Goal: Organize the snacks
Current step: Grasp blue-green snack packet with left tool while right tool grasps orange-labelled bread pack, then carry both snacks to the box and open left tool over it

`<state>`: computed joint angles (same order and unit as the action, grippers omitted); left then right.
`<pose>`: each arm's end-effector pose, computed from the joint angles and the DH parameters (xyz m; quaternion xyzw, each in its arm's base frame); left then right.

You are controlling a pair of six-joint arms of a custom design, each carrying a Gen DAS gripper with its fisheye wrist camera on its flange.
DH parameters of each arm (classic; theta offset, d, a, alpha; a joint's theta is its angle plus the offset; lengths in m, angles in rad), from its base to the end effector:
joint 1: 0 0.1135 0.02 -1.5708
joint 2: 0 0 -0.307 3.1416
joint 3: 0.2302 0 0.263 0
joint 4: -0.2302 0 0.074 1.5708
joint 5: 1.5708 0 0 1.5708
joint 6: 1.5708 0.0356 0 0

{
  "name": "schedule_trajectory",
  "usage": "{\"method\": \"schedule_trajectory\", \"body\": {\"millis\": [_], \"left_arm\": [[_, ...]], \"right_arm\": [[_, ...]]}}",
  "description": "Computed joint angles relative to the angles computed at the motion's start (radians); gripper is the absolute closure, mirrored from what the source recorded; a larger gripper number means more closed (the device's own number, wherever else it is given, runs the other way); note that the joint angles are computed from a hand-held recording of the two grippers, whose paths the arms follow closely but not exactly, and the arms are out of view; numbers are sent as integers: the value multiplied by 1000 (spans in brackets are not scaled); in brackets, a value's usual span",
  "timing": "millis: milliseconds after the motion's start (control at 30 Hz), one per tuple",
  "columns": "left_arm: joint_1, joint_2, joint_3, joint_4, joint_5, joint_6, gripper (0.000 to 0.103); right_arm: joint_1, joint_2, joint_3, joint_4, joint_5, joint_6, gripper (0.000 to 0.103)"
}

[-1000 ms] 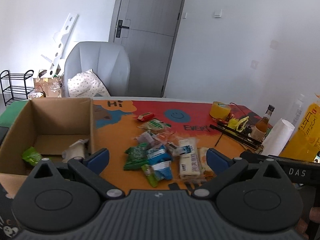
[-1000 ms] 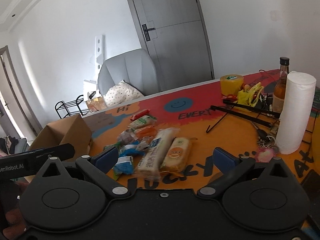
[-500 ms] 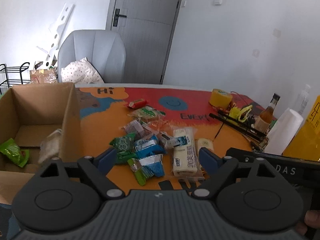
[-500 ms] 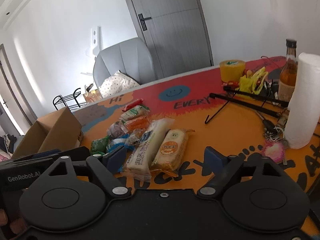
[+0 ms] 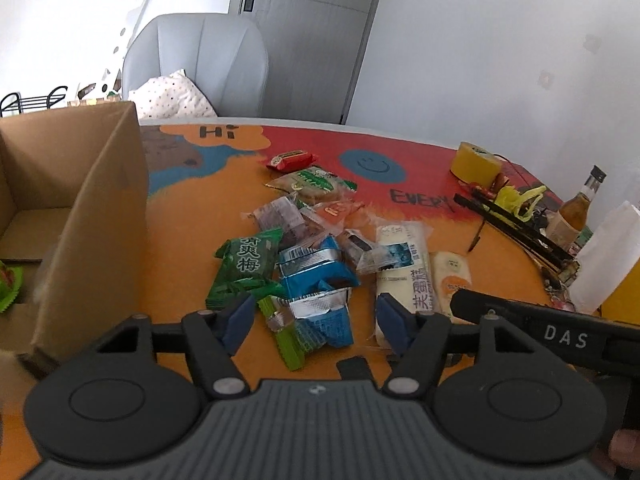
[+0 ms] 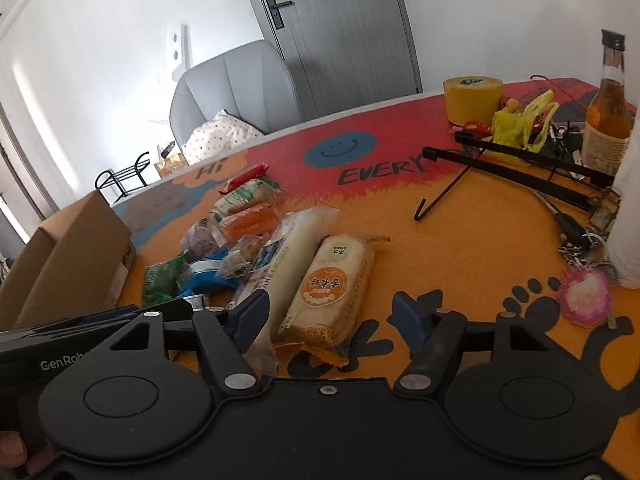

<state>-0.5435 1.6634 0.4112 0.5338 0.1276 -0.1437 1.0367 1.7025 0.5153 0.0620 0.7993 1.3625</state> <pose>0.2269 -0.1424 0.1229 0.2063 0.8854 -0.1937 0.3689 0.1515 0.2060 0.1137 0.2305 0.8726 0.0520 0.4275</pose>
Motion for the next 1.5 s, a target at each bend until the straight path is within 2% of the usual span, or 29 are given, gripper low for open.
{"method": "schedule_trajectory", "body": {"millis": [167,300,367,433,533,600,800,1167,1500], "left_arm": [[-11,44,27,1,-15,-8,37],[-22,76,37,4,-22,-16,46],[-24,84,30,20,-28,-21,50],[-16,88,30,19,-14,-17,57],[-14,78,22,19,-10,-19,63],[-13,64,16,14,2,-20,66],[-19,13,-10,8,11,-10,71],[13,-136,-50,-33,58,7,73],[121,-307,-55,-130,111,42,73]], "right_arm": [[-36,38,19,15,-26,-37,36],[-41,70,38,4,-37,-56,39],[-36,79,59,-43,-30,-56,45],[-27,77,66,-87,-19,-26,59],[-23,56,42,-83,-21,2,68],[-14,47,27,-60,-22,0,71],[21,25,11,-41,6,26,72],[85,-46,62,-139,93,45,72],[111,-65,144,-124,143,-69,72]]}}
